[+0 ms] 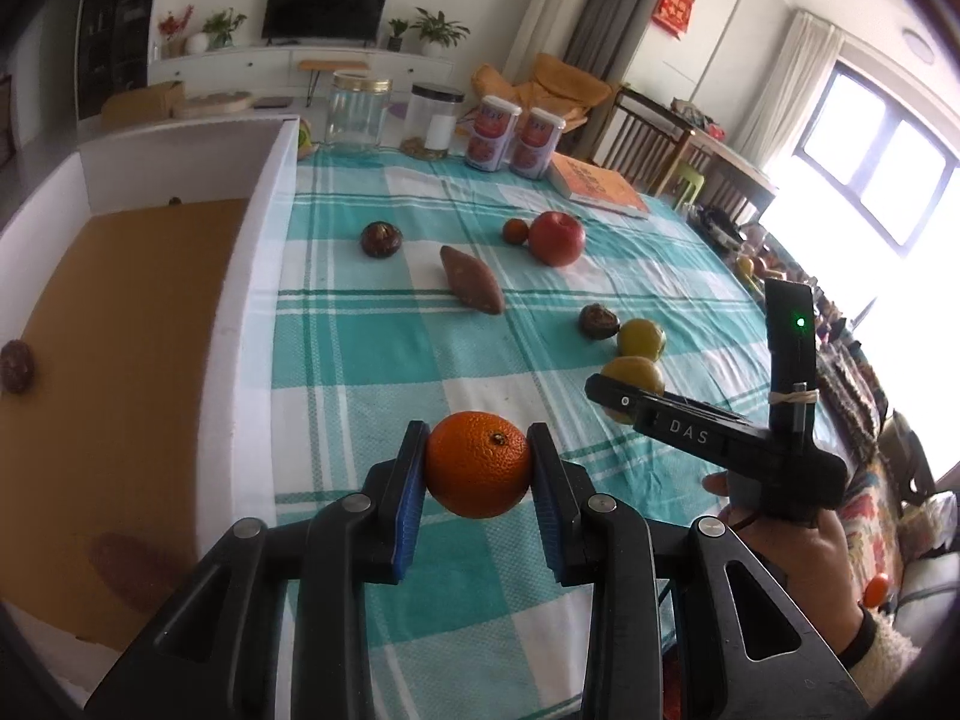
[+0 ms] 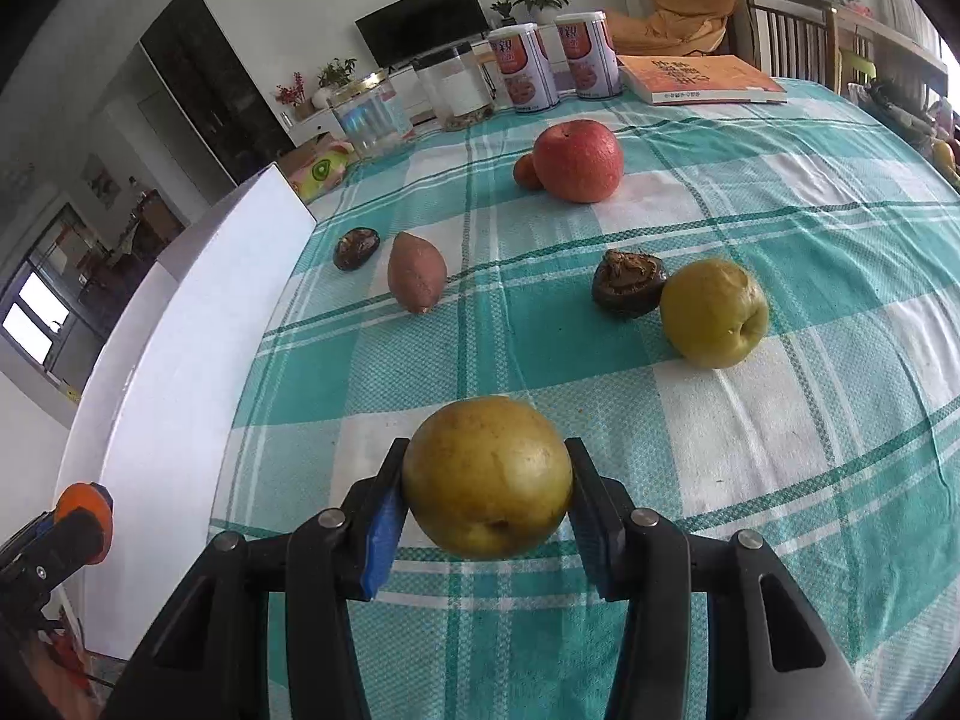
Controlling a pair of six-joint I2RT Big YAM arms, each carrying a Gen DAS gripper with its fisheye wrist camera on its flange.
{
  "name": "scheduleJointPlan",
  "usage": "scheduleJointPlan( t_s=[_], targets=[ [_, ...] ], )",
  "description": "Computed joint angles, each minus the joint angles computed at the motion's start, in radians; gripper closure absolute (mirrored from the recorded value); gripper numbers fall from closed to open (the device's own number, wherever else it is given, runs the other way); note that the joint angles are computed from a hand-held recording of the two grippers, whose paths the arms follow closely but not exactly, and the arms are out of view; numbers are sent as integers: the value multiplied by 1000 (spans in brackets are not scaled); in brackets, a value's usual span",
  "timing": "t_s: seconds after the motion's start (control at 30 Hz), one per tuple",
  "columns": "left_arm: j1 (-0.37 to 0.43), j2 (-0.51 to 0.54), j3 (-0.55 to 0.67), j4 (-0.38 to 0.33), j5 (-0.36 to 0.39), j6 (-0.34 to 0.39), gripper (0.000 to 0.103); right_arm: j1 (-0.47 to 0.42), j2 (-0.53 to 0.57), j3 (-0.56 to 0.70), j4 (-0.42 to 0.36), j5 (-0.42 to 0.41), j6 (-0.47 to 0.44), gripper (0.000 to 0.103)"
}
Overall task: Organize fruits
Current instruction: 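Carry both fruits into the white box and open both tools, then move the left tool to the second sweet potato while the right tool approaches the yellow fruit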
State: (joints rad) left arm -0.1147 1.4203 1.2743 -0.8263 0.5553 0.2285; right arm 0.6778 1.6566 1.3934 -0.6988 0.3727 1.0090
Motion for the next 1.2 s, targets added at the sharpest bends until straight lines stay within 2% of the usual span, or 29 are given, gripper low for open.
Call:
scheduleJointPlan(
  t_s=[0.1, 0.2, 0.3, 0.47, 0.6, 0.63, 0.67, 0.7, 0.73, 0.77, 0.83, 0.87, 0.9, 0.97, 1.03, 1.07, 1.13, 1.2],
  targets=[
    [58, 10, 43, 4, -6, -17, 70, 24, 8, 75, 38, -29, -45, 54],
    [116, 35, 71, 43, -74, -31, 70, 54, 71, 211, 66, -90, -105, 54],
    [172, 82, 104, 54, -145, -46, 70, 85, 178, 390, 52, -163, -171, 54],
    [235, 135, 113, 84, -264, -52, 69, 128, 413, 738, -61, -294, -254, 54],
    [264, 158, 109, 89, -324, -67, 67, 145, 591, 997, -194, -334, -292, 54],
    [262, 157, 103, 94, -345, -75, 63, 145, 622, 1042, -219, -348, -290, 53],
    [262, 155, 97, 99, -360, -80, 49, 144, 638, 1062, -234, -356, -288, 52],
    [261, 152, 91, 109, -369, -86, 40, 143, 633, 1050, -229, -354, -281, 52],
    [260, 142, 79, 129, -374, -96, 28, 142, 602, 992, -188, -351, -274, 45],
    [257, 130, 66, 153, -377, -106, 24, 138, 559, 916, -135, -345, -268, 34],
    [245, 110, 55, 172, -365, -115, 24, 132, 462, 770, -61, -303, -270, 25],
    [236, 102, 53, 177, -349, -120, 24, 131, 414, 700, -31, -269, -277, 24],
    [223, 90, 48, 181, -330, -127, 24, 131, 360, 622, -7, -225, -284, 24],
    [198, 66, 42, 185, -271, -131, 23, 131, 254, 469, 29, -125, -290, 12],
    [154, 33, 26, 185, -211, -129, 19, 134, 159, 329, 17, -3, -262, 5],
    [125, 17, 15, 185, -182, -122, 18, 136, 119, 269, -17, 58, -224, 5],
    [56, -4, 3, 161, -139, -96, 18, 127, 55, 158, -87, 129, -122, 5],
    [-18, -6, -1, 122, -102, -68, 17, 112, -9, 46, -148, 167, -5, 5]
  ],
)
